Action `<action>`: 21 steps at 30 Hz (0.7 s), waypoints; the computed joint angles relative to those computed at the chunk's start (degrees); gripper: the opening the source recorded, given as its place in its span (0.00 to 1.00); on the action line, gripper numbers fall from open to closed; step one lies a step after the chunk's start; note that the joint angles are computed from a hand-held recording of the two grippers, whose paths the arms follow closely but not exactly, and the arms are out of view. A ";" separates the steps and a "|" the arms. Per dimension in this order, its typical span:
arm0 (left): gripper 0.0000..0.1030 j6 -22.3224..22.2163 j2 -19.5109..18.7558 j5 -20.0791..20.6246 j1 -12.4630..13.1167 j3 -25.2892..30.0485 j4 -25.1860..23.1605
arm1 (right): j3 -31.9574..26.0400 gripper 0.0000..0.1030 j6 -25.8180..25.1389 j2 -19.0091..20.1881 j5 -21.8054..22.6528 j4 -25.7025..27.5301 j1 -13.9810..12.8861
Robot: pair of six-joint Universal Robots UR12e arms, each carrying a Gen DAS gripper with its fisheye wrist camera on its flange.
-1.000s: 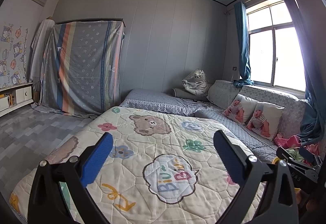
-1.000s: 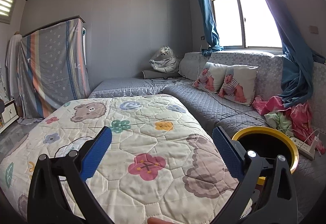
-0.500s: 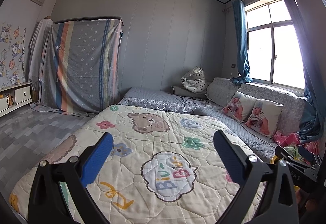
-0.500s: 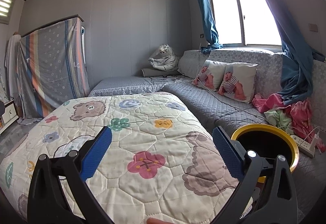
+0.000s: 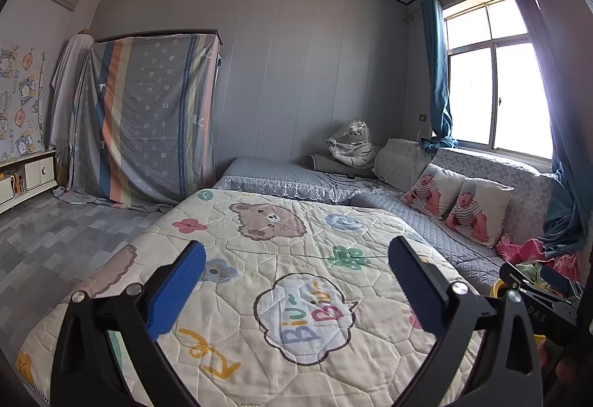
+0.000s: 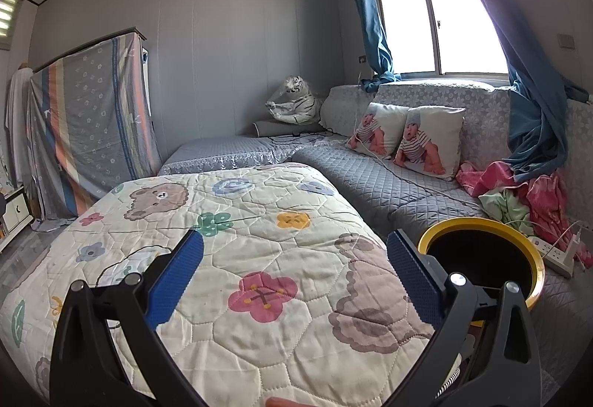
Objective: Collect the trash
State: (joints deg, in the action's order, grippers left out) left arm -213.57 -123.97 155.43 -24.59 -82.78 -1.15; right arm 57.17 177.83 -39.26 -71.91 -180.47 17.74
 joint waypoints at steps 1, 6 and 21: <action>0.92 -0.03 0.01 -0.10 0.05 0.03 -0.04 | 0.01 0.92 0.05 -0.02 -0.03 0.05 -0.01; 0.92 -0.09 0.03 -0.36 0.13 0.02 -0.23 | -0.08 0.92 0.28 0.04 -0.36 0.42 0.02; 0.92 -0.11 0.08 -0.81 0.20 -0.15 -0.24 | -0.44 0.92 0.76 0.14 -0.52 2.02 0.11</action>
State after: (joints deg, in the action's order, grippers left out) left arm -213.68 -123.90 154.62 -24.40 -82.93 -1.38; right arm 56.72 178.59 -39.12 -72.43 -178.45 17.85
